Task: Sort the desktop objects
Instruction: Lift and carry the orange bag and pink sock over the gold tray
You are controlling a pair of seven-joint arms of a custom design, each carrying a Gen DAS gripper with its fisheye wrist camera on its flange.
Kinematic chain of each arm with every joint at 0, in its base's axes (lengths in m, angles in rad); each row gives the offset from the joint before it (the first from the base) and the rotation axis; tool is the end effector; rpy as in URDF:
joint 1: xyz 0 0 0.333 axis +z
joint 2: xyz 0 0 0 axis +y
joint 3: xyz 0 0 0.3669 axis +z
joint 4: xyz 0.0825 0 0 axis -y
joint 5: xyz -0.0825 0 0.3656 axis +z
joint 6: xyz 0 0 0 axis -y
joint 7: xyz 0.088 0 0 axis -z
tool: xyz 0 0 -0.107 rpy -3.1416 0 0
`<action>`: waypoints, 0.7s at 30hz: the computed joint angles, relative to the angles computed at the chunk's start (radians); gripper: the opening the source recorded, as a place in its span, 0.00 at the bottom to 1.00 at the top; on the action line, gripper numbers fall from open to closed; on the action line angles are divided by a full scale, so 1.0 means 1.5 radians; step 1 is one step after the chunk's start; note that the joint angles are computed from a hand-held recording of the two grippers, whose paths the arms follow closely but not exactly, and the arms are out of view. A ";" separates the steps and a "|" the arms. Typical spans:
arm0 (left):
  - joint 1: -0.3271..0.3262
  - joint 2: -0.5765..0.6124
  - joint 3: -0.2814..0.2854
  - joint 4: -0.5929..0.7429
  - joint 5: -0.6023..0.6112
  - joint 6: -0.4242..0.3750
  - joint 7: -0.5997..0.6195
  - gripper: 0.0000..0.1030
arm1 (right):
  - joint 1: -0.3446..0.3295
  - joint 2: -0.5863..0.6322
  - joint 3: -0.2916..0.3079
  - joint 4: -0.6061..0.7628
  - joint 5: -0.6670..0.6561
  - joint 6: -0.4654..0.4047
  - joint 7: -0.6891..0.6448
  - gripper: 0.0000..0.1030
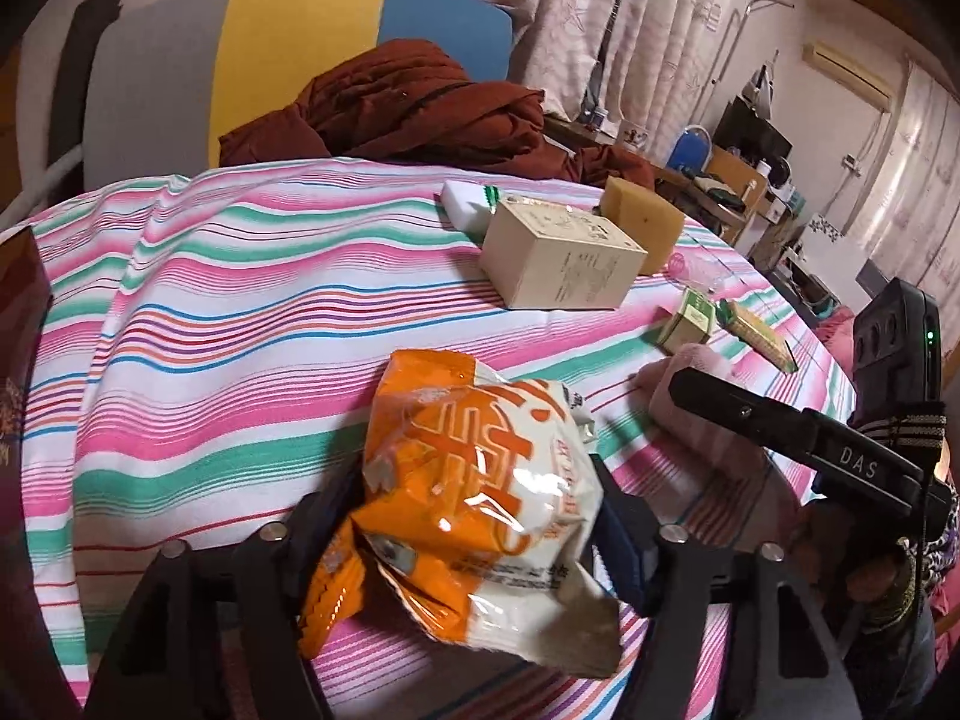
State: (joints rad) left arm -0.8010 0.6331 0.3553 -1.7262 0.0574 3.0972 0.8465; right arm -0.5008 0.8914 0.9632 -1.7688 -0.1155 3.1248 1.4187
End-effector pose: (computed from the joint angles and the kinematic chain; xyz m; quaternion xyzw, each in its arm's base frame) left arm 0.6348 -0.3721 0.3792 -0.6761 0.6281 -0.3467 0.1681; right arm 0.7089 0.1617 0.3571 -0.6919 0.5529 -0.0253 0.4635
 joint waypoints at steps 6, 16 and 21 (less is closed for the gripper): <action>-0.032 -0.003 0.033 -0.030 -0.037 0.037 0.002 0.64 | 0.040 -0.036 -0.053 -0.001 -0.005 0.006 0.012 0.63; -0.165 -0.005 0.165 -0.089 -0.089 0.057 0.010 0.64 | 0.163 -0.112 -0.211 -0.006 -0.012 0.029 0.056 0.51; -0.247 -0.025 0.239 -0.149 -0.114 0.081 0.022 0.64 | 0.171 -0.112 -0.223 -0.005 -0.023 0.036 0.070 0.49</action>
State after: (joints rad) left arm -1.1713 0.5951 0.7144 -1.9502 -0.1139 3.2186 0.8793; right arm -0.2445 0.7234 0.6289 -1.7756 -0.1505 3.1784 1.5240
